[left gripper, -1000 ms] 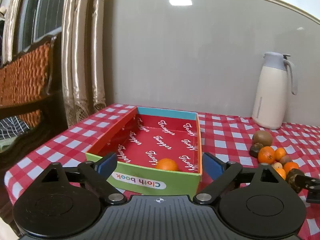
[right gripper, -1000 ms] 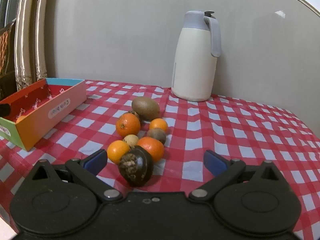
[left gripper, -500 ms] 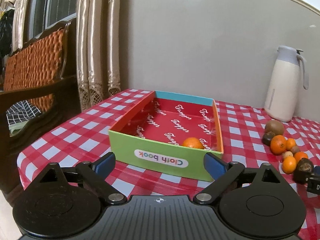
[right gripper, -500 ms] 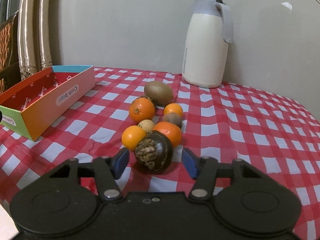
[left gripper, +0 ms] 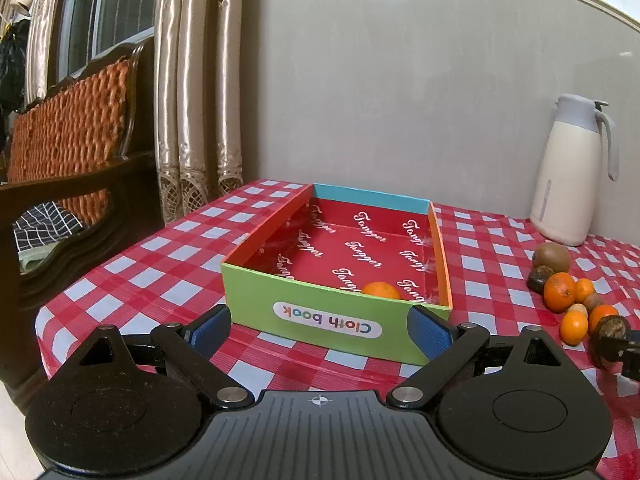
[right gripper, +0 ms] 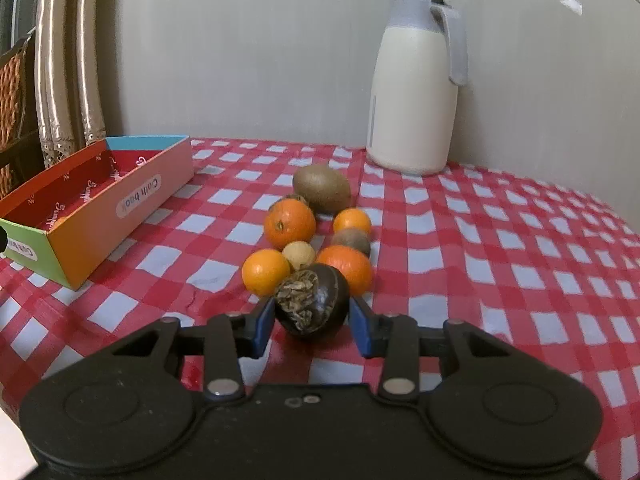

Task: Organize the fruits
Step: 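Grasp the dark round fruit with the right tool while the left tool withdraws, then carry the dark fruit into the box and open the right tool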

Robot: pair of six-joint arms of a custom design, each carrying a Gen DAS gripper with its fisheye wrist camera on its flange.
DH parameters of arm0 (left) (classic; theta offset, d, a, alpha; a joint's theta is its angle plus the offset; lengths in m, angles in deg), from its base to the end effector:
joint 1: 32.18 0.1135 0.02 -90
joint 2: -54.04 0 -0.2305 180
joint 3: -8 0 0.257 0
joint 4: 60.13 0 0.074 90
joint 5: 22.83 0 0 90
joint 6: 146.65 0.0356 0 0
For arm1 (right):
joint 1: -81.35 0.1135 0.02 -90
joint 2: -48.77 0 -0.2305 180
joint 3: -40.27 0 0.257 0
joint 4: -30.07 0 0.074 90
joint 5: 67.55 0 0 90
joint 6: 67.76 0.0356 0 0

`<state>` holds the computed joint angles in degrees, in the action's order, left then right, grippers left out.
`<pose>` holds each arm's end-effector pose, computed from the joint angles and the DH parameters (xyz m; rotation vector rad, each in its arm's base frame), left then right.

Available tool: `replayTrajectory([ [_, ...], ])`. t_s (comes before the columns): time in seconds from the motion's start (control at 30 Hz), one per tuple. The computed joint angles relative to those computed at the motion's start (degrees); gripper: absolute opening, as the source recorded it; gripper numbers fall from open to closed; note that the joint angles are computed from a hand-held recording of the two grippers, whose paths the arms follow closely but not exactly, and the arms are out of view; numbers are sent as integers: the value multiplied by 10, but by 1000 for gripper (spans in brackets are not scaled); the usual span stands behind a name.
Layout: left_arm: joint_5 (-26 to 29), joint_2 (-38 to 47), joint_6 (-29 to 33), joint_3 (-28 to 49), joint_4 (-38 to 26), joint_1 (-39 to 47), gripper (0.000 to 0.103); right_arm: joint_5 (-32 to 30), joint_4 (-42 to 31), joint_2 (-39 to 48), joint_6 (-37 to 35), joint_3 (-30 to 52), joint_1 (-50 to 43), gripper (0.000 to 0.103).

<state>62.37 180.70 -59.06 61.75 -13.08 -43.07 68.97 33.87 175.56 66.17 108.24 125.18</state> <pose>0.3263 -0.0597 0.0050 0.0965 2.0187 -0.0625 0.2686 0.2221 -0.0025 0.2940 2.1565 -0.1972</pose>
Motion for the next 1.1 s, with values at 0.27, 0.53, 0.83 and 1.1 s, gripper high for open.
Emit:
replayTrajectory([
  [0.27,11,4,6,-2,6,27,94,8,-1,0,-21,29,6,34],
  [0.53,36,7,8,1,5,78,94,12,-23,27,-48,101,10,12],
  [0.83,65,12,-2,7,6,99,94,44,-66,40,-46,99,36,66],
  [1.1,62,14,3,12,0,99,94,-14,-114,66,-2,133,20,58],
])
